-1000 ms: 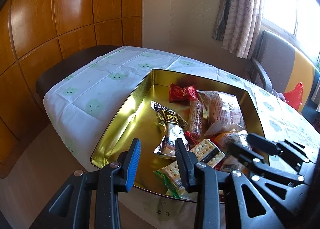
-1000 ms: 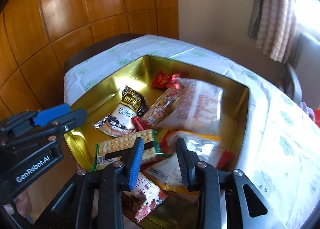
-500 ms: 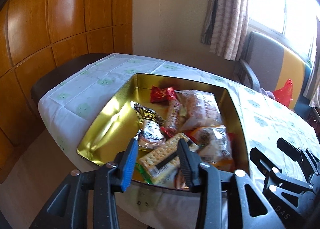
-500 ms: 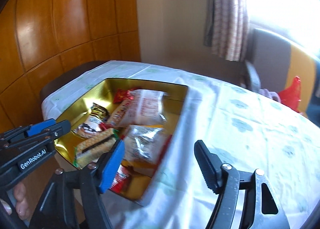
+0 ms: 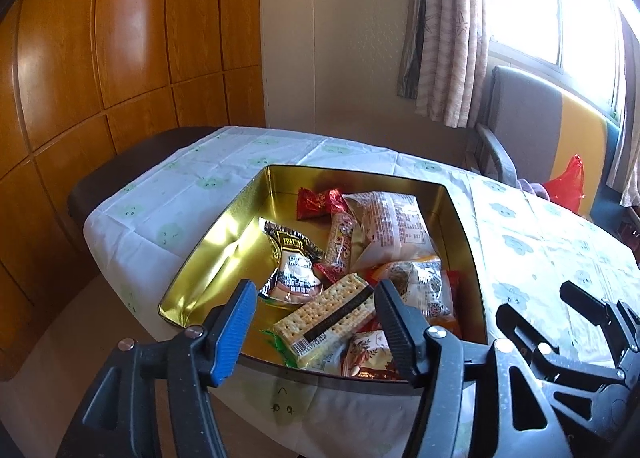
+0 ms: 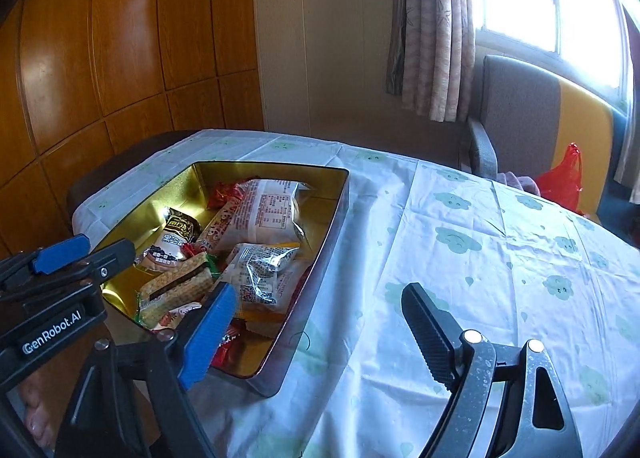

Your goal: Organize snacks

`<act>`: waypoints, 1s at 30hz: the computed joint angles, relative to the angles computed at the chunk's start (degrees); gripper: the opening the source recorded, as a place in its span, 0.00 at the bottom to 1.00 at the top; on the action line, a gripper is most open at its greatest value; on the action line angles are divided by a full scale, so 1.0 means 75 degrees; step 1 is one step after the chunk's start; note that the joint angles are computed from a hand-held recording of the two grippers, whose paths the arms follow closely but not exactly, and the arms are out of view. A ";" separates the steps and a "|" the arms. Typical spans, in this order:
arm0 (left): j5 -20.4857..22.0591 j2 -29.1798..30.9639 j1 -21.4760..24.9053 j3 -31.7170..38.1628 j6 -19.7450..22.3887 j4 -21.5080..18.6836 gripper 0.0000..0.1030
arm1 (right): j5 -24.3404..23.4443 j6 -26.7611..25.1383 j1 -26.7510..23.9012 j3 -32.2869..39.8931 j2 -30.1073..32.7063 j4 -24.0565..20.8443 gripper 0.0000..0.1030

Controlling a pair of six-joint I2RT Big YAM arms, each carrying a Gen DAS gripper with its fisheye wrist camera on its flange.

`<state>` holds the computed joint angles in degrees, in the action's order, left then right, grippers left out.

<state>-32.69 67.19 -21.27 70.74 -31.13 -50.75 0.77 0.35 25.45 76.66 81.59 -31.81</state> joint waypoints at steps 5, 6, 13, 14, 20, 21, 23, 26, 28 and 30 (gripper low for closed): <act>-0.0250 -0.0081 0.0046 -0.0061 0.0088 0.0267 0.61 | 0.0004 0.0028 -0.0001 -0.0041 -0.0038 0.0045 0.84; -0.0251 -0.0117 0.0072 -0.0093 0.0084 0.0348 0.61 | 0.0003 0.0032 0.0002 -0.0052 -0.0043 0.0058 0.85; -0.0374 -0.0140 0.0187 -0.0115 -0.0131 0.0328 0.61 | 0.0005 -0.0027 0.0044 -0.0093 -0.0046 0.0075 0.85; -0.0341 -0.0130 0.0217 -0.0111 -0.0171 0.0292 0.61 | 0.0013 -0.0046 0.0054 -0.0103 -0.0050 0.0087 0.86; -0.0390 -0.0042 0.0226 -0.0081 -0.0006 0.0093 0.61 | 0.0034 -0.0092 0.0105 -0.0145 -0.0062 0.0144 0.86; -0.0397 -0.0051 0.0216 -0.0094 0.0025 0.0112 0.61 | 0.0034 -0.0099 0.0108 -0.0152 -0.0065 0.0148 0.86; -0.0379 -0.0070 0.0211 -0.0111 0.0011 0.0136 0.61 | 0.0037 -0.0109 0.0118 -0.0157 -0.0066 0.0152 0.86; -0.0394 -0.0074 0.0190 -0.0119 0.0020 0.0131 0.61 | 0.0048 -0.0115 0.0142 -0.0147 -0.0048 0.0148 0.86; -0.0356 -0.0070 0.0201 -0.0109 0.0019 0.0132 0.61 | 0.0049 -0.0122 0.0152 -0.0156 -0.0052 0.0160 0.86; -0.0382 -0.0067 0.0190 -0.0102 0.0019 0.0123 0.61 | 0.0057 -0.0126 0.0159 -0.0172 -0.0066 0.0187 0.87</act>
<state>-35.56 66.68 -19.85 69.97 -30.99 -49.83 1.20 -0.59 26.65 75.37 81.09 -30.41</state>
